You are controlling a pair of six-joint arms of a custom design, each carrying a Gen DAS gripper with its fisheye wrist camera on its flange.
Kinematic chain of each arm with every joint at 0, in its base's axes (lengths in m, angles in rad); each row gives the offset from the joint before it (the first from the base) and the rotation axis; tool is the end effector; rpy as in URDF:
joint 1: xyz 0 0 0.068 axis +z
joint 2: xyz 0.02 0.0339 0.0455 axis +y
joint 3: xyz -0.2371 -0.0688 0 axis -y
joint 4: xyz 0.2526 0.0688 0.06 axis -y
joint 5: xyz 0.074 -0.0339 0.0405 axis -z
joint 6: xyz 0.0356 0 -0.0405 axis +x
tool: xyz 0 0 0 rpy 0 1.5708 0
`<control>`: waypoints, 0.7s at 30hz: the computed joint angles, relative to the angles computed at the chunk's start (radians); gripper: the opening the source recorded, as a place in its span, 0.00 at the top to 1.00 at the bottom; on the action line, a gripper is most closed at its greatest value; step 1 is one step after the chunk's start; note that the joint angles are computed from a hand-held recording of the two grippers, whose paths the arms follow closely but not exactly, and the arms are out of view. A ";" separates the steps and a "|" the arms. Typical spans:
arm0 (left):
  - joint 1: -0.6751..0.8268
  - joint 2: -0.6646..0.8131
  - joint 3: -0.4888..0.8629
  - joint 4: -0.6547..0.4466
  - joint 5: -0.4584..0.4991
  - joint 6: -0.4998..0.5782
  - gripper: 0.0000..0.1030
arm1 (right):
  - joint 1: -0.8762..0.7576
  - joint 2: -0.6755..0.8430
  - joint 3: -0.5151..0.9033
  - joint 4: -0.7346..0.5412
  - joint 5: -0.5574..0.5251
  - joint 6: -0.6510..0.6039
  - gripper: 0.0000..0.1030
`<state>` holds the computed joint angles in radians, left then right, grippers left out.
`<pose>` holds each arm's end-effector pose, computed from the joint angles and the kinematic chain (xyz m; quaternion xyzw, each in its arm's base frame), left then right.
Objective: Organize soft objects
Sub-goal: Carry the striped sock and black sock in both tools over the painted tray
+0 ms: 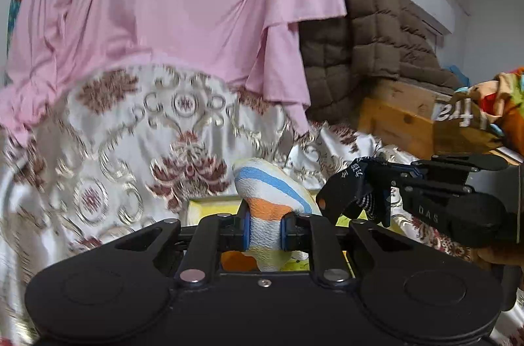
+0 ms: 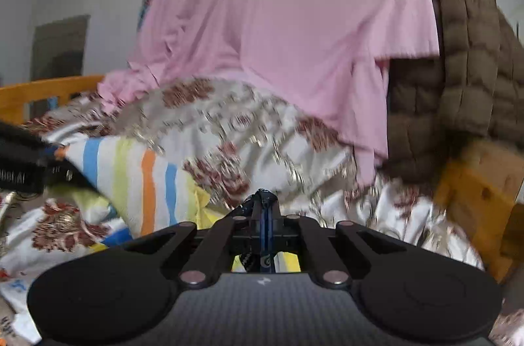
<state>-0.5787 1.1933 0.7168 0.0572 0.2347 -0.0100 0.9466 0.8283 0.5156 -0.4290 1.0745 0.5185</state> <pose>0.2331 -0.1622 0.2271 0.2949 0.7817 -0.2509 0.4890 0.1339 0.1323 0.2061 0.0344 0.8122 -0.1168 0.5705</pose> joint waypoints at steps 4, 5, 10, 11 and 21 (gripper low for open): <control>-0.020 0.166 0.023 0.112 0.016 -0.056 0.83 | -0.077 0.008 -0.037 -0.006 -0.062 0.035 0.98; -0.025 0.200 0.029 0.133 0.023 -0.072 0.83 | -0.090 0.011 -0.048 -0.010 -0.074 0.045 0.98; -0.066 0.334 0.083 0.149 0.036 -0.127 0.83 | -0.107 0.039 -0.071 -0.043 -0.104 0.115 0.98; -0.079 0.349 0.084 0.153 0.022 -0.128 0.83 | -0.105 0.042 -0.071 -0.056 -0.106 0.133 0.98; -0.130 0.408 0.097 0.106 -0.027 -0.109 0.81 | -0.064 0.108 -0.060 -0.158 -0.136 0.328 0.92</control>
